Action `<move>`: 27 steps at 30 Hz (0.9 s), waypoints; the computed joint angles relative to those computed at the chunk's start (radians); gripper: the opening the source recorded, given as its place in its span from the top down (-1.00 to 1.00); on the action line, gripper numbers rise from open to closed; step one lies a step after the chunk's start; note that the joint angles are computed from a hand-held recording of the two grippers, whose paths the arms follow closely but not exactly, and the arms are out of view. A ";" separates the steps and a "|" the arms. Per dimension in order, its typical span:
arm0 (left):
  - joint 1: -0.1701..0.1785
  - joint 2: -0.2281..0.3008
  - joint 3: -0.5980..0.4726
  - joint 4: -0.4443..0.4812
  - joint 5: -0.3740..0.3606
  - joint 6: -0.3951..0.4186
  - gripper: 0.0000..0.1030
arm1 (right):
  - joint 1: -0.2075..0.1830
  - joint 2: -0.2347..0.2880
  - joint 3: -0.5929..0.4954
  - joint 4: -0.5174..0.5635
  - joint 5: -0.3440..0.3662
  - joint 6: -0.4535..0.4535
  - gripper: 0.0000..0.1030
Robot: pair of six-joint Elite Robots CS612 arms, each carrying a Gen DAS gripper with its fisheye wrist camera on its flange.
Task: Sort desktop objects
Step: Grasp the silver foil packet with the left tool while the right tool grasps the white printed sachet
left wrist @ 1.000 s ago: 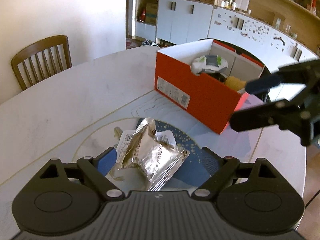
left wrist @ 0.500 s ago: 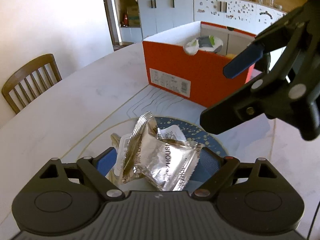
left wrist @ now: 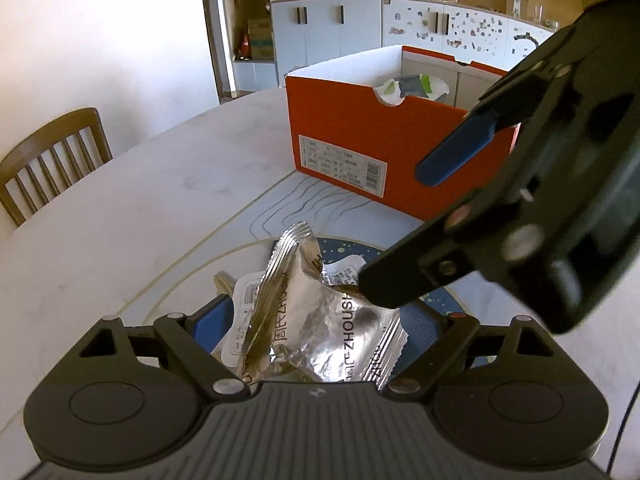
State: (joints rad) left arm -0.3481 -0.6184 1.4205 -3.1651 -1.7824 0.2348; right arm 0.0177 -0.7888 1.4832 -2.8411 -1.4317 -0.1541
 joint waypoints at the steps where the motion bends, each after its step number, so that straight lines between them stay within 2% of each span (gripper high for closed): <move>1: 0.001 0.001 0.000 -0.003 -0.006 -0.001 -0.76 | 0.000 0.003 -0.005 0.005 0.001 -0.002 -0.81; 3: 0.001 0.004 0.000 -0.013 -0.009 0.008 -0.73 | 0.000 0.009 -0.015 0.015 0.002 -0.006 -0.81; 7: 0.003 0.009 -0.007 -0.005 -0.025 0.011 -0.47 | -0.001 0.018 -0.033 0.031 0.009 -0.010 -0.82; 10: 0.007 0.012 -0.010 -0.002 -0.036 -0.004 -0.41 | -0.001 0.026 -0.047 0.042 0.012 -0.018 -0.82; 16: 0.015 0.010 -0.006 -0.008 -0.061 -0.030 -0.14 | 0.000 0.042 -0.071 0.069 0.012 -0.026 -0.81; 21: 0.031 0.002 0.007 0.002 -0.093 -0.089 0.03 | 0.001 0.051 -0.086 0.083 0.012 -0.027 -0.81; 27: 0.048 -0.014 0.039 0.014 -0.121 -0.147 0.06 | 0.002 0.063 -0.107 0.106 0.019 -0.041 -0.81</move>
State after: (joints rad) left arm -0.2999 -0.6325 1.4592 -3.1508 -1.9034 0.0879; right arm 0.0192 -0.7253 1.3760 -2.7349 -1.4123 -0.1953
